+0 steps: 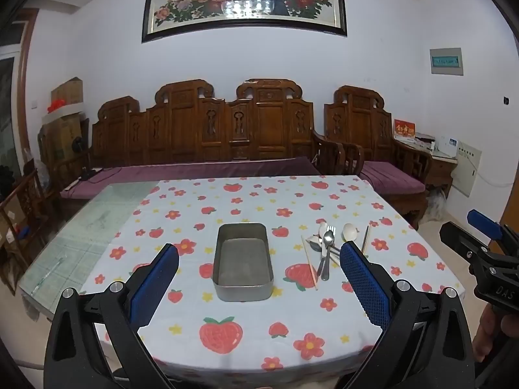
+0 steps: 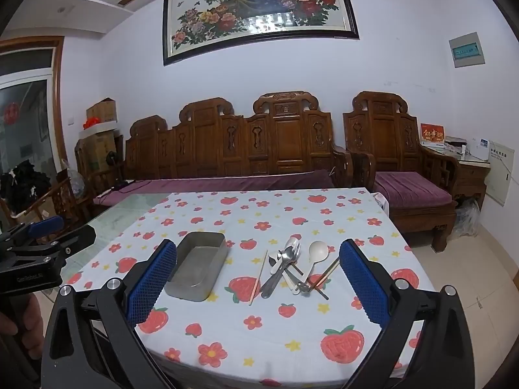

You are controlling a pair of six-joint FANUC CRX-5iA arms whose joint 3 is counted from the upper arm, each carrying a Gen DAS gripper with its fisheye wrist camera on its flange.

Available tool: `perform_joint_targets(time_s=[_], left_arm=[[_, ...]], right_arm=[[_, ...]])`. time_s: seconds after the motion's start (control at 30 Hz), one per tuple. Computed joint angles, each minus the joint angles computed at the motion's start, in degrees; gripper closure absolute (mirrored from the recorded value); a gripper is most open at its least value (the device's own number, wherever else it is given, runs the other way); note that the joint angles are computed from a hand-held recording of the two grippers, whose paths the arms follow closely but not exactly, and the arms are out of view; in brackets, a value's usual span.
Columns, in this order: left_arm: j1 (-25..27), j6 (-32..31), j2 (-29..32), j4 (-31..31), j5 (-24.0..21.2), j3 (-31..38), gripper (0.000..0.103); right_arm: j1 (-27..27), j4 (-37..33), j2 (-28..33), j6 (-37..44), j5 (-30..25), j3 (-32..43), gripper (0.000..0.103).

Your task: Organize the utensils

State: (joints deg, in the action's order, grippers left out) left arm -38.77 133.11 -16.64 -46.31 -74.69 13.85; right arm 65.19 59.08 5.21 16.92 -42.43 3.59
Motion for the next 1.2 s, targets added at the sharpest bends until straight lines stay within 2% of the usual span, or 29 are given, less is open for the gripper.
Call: perform_joint_targets(time_s=[1.07,1.2], left_arm=[[-0.3,0.3,0.0,-0.6,0.0,-0.1,0.007],[1.7,-2.4,-0.3,1.0,-0.1,1.7,0.007]], right_arm=[[-0.1,0.3,-0.1,-0.3,0.3,-0.2,0.003],[-0.1,0.3,-0.1,-0.3,0.3,-0.2,0.003]])
